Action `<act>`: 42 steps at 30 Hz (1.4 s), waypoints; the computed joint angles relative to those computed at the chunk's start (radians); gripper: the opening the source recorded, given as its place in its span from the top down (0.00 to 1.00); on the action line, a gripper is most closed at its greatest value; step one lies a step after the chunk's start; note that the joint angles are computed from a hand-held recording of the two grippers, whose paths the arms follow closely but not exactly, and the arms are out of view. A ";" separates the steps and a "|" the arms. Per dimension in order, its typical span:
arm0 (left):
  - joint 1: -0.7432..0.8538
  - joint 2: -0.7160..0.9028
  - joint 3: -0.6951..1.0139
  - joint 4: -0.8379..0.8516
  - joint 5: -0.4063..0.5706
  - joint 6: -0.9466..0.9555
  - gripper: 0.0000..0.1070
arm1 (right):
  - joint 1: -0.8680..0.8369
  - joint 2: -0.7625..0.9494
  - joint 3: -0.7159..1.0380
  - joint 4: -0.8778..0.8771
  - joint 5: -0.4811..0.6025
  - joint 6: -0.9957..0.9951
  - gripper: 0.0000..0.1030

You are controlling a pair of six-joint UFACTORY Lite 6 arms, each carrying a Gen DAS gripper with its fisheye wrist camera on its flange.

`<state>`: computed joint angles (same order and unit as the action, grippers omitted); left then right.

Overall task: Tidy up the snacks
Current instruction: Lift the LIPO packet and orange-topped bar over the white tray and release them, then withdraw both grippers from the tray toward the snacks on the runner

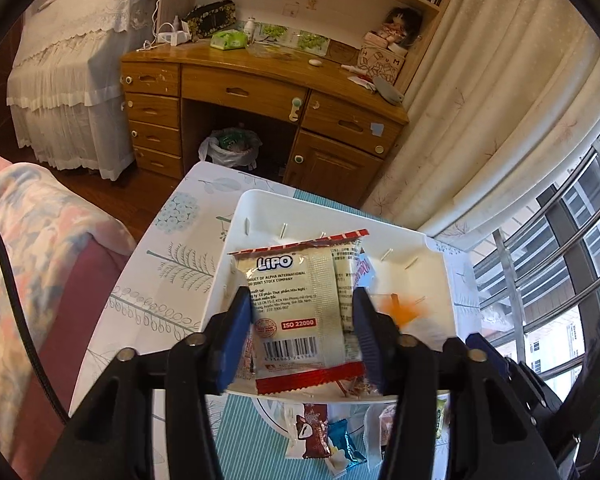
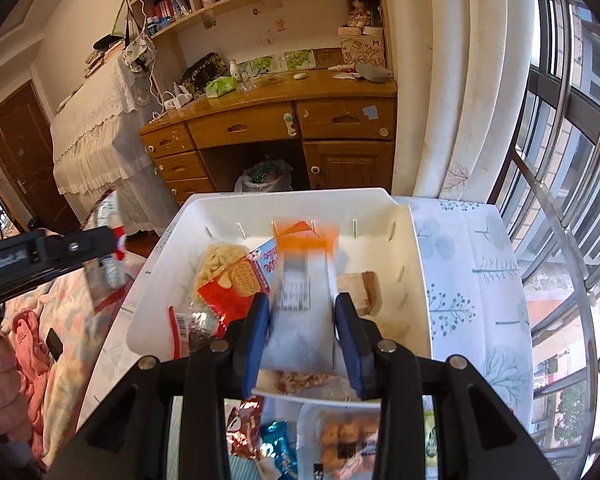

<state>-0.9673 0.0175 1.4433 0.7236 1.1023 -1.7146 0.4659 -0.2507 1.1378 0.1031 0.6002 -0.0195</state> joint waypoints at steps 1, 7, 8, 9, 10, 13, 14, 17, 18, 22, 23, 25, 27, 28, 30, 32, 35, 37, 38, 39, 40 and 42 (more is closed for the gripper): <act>-0.008 0.005 0.014 -0.005 0.015 0.003 0.36 | -0.001 0.004 0.005 -0.004 0.004 -0.001 0.62; -0.076 0.025 0.083 -0.035 0.127 -0.007 0.24 | -0.022 -0.036 -0.011 0.008 0.031 -0.006 0.41; -0.087 0.024 0.089 -0.043 0.137 -0.010 0.24 | -0.021 -0.052 -0.017 0.001 0.039 -0.002 0.41; -0.099 0.024 0.094 -0.046 0.148 -0.014 0.24 | -0.018 -0.070 -0.022 -0.012 0.050 0.010 0.41; -0.115 0.020 0.097 -0.047 0.161 -0.020 0.24 | -0.016 -0.089 -0.027 -0.026 0.063 0.021 0.41; -0.167 0.014 0.119 -0.048 0.208 -0.027 0.24 | -0.002 -0.157 -0.051 -0.074 0.097 0.075 0.39; -0.187 0.008 0.121 -0.045 0.224 -0.032 0.24 | 0.004 -0.183 -0.059 -0.093 0.108 0.100 0.36; -0.256 -0.015 0.119 -0.042 0.270 -0.052 0.24 | 0.042 -0.256 -0.088 -0.182 0.139 0.200 0.33; -0.277 -0.028 0.113 -0.041 0.281 -0.060 0.24 | 0.067 -0.284 -0.098 -0.229 0.157 0.255 0.33; -0.397 -0.096 0.065 -0.026 0.341 -0.145 0.23 | 0.198 -0.396 -0.131 -0.407 0.279 0.502 0.29; -0.429 -0.110 0.052 -0.018 0.356 -0.170 0.21 | 0.260 -0.430 -0.142 -0.461 0.325 0.580 0.27; -0.511 -0.141 0.021 -0.002 0.399 -0.229 0.18 | 0.384 -0.473 -0.157 -0.566 0.405 0.706 0.25; -0.576 -0.163 -0.003 -0.001 0.433 -0.274 0.18 | 0.537 -0.494 -0.162 -0.677 0.509 0.850 0.25; -0.607 -0.176 -0.018 -0.005 0.445 -0.295 0.18 | 0.617 -0.506 -0.164 -0.723 0.566 0.920 0.25; -0.668 -0.202 -0.056 -0.011 0.460 -0.348 0.18 | 0.798 -0.524 -0.169 -0.807 0.697 1.072 0.25; -0.710 -0.223 -0.090 -0.023 0.457 -0.393 0.18 | 0.989 -0.531 -0.173 -0.873 0.839 1.218 0.25; -0.753 -0.244 -0.142 -0.049 0.434 -0.444 0.18 | 1.230 -0.527 -0.186 -0.918 1.015 1.397 0.25; -0.774 -0.251 -0.168 -0.074 0.412 -0.457 0.18 | 1.382 -0.521 -0.196 -0.922 1.124 1.507 0.25; -0.780 -0.248 -0.172 -0.082 0.405 -0.461 0.18 | 1.471 -0.519 -0.204 -0.919 1.185 1.572 0.25; -0.788 -0.247 -0.181 -0.093 0.396 -0.466 0.18 | 1.525 -0.517 -0.209 -0.915 1.220 1.611 0.25; -0.786 -0.245 -0.188 -0.101 0.383 -0.464 0.18 | 1.579 -0.514 -0.216 -0.905 1.257 1.651 0.25; -0.782 -0.238 -0.195 -0.122 0.357 -0.457 0.18 | 1.627 -0.504 -0.220 -0.884 1.293 1.688 0.25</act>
<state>-1.7497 -0.2206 1.2486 0.6016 1.4589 -2.1714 2.0933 -0.7546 0.9177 -0.7805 1.8928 1.6689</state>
